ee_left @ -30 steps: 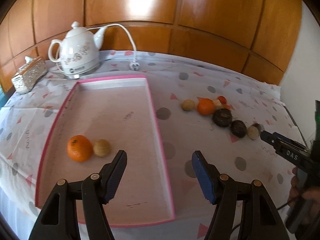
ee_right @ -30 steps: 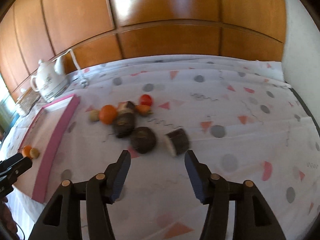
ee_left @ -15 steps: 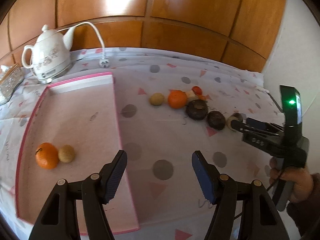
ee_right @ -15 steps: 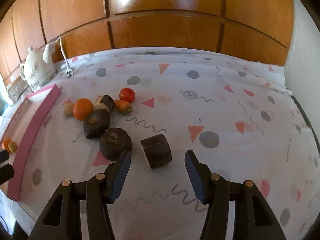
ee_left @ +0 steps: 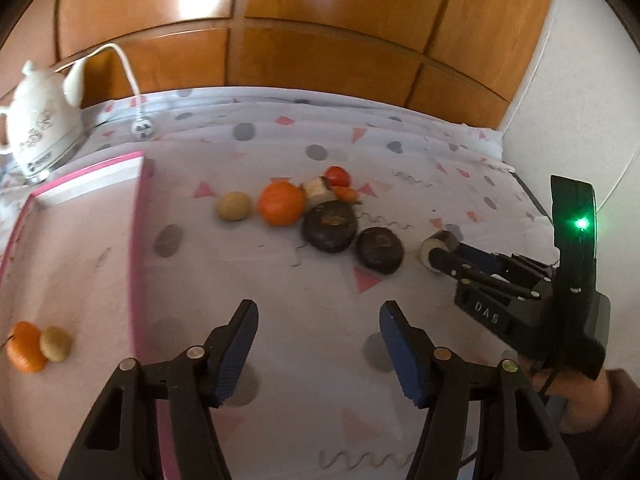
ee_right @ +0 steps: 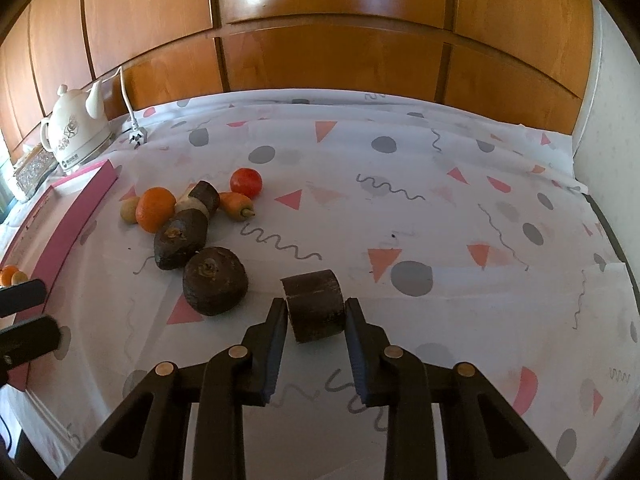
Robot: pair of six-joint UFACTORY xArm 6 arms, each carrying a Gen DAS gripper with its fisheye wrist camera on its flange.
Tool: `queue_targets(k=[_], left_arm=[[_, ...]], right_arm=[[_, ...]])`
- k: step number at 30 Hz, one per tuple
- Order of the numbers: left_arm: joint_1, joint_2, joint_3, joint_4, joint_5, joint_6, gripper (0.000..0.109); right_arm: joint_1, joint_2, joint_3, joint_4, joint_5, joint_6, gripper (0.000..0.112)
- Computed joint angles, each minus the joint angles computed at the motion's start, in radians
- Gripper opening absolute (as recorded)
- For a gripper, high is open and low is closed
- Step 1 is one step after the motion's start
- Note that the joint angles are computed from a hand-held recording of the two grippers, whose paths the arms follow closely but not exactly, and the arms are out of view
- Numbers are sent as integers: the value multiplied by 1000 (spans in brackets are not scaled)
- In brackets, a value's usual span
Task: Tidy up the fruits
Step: 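Grasp a dark brown round fruit with the left tool while the right tool holds the cylinder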
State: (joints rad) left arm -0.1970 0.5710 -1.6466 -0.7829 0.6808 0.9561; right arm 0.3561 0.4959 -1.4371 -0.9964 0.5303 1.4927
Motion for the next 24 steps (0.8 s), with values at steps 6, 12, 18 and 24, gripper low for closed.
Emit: queue_targets(k=[6,12,18,24], left_arm=[[-37,56,-77,36,41,-75,54],[-66,107,-145,62,65,-146,53],[-92,152,-208,92,72,-214,53],[-109,214,-291,171,82,-331,53]], right_arm=[[7,-6,-2,5,59,-15,29],[7,-23,21,-12,80,-9,29],[-3,-39,47,-20,48,4,29],[-8,-39,54,-37,29,28,29]])
